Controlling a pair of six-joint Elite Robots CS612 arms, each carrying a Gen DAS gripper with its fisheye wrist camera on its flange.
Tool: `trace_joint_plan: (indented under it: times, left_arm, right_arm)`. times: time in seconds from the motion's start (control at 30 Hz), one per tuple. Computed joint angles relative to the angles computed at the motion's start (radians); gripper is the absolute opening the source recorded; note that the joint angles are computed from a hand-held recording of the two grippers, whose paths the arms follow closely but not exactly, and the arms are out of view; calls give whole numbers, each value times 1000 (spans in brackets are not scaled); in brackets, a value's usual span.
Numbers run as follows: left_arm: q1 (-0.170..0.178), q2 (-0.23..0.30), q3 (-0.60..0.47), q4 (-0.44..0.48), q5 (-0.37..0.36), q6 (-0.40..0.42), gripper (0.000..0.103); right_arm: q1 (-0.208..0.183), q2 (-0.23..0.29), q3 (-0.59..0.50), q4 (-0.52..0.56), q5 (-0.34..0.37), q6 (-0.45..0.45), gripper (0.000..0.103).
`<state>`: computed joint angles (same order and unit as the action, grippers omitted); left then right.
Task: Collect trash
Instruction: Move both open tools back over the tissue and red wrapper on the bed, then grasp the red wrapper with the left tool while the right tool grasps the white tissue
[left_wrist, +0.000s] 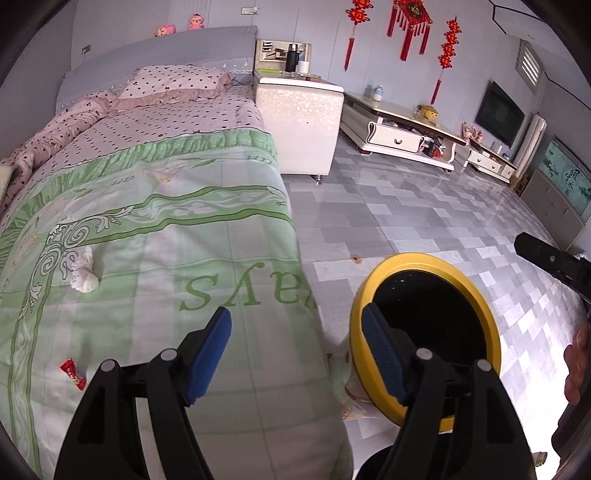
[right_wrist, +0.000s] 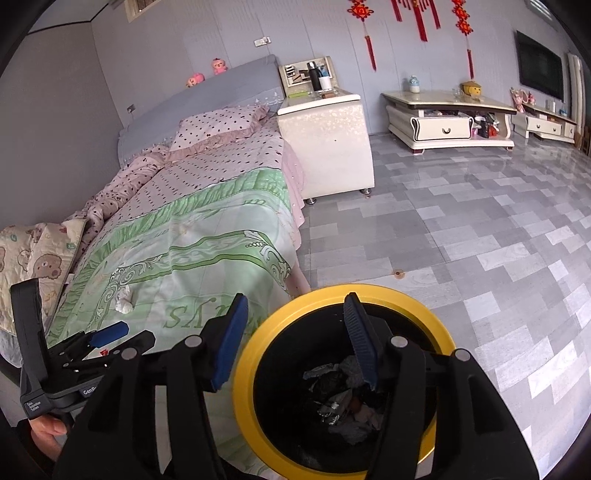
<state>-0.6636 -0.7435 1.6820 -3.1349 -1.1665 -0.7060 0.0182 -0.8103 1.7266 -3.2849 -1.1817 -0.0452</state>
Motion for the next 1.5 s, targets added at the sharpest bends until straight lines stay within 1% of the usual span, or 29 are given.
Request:
trace_joint_plan:
  times: [0.3, 0.5, 0.7, 0.83, 0.93, 1.07, 1.2, 1.33, 1.5]
  left_arm:
    - [35, -53, 116, -24, 65, -78, 70]
    - [60, -79, 185, -38, 94, -129, 70]
    - [91, -92, 242, -38, 100, -185, 70]
    - [111, -93, 272, -41, 98, -220, 71]
    - [125, -88, 290, -45, 86, -249, 71]
    - [145, -71, 302, -52, 59, -280, 71]
    - [163, -51, 305, -68, 30, -303, 71]
    - [180, -29, 307, -90, 1, -331, 71]
    - [192, -8, 303, -101, -16, -344, 70]
  right_arm:
    - [88, 24, -72, 51, 42, -33, 52]
    - [159, 54, -144, 109, 55, -71, 52]
    - [226, 97, -227, 182, 71, -106, 53]
    - [266, 136, -296, 253, 85, -126, 55]
    - [295, 167, -348, 302, 83, -146, 55]
    - [321, 212, -420, 378, 96, -193, 54]
    - [345, 265, -507, 490, 107, -232, 55]
    - [369, 327, -610, 585, 87, -267, 54]
    - [395, 403, -728, 668, 73, -284, 55]
